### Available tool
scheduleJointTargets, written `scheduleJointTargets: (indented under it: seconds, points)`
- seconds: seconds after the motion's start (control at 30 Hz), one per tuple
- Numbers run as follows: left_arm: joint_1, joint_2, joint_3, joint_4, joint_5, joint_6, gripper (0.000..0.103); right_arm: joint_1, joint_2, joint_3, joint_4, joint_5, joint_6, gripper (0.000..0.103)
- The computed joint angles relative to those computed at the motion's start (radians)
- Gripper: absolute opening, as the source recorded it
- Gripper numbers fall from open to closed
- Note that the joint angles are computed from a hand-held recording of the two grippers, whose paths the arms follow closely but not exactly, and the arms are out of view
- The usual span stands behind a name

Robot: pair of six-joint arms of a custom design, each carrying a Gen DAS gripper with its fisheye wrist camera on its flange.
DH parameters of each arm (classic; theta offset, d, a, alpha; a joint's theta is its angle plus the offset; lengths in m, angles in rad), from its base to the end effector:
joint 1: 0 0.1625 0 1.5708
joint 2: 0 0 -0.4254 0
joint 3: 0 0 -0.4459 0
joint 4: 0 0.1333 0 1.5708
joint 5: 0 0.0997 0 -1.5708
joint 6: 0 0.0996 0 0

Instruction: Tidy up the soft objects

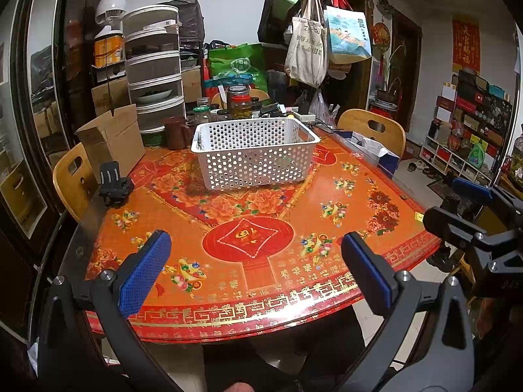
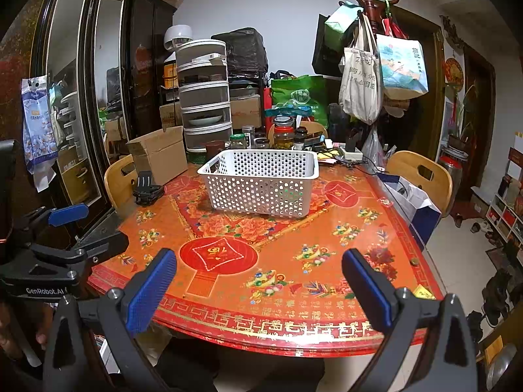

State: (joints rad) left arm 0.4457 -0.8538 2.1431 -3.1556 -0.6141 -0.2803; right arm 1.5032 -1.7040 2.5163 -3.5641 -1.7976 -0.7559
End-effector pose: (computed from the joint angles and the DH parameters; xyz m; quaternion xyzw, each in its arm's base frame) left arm -0.3726 -0.4160 0.0289 0.2982 0.8287 -0.3940 0.2630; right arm 0.0851 -0.3845 0.3158 0.2192 -0.7982 0.4693 0.3075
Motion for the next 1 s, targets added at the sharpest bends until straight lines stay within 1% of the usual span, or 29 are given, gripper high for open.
scheduleJointTargets:
  seconds: [0.63, 0.77, 1.0]
  points:
    - [-0.003, 0.007, -0.001, 0.006, -0.005, -0.006, 0.103, -0.001, 0.002, -0.001, 0.002, 0.000, 0.001, 0.101]
    - [0.000, 0.009, 0.000, -0.001, -0.011, 0.006, 0.103, -0.008, 0.017, 0.007, -0.019, 0.003, -0.001, 0.101]
    - [0.002, 0.002, 0.008, -0.035, -0.011, 0.033, 0.103, -0.007, 0.017, 0.006, -0.017, 0.003, -0.001, 0.101]
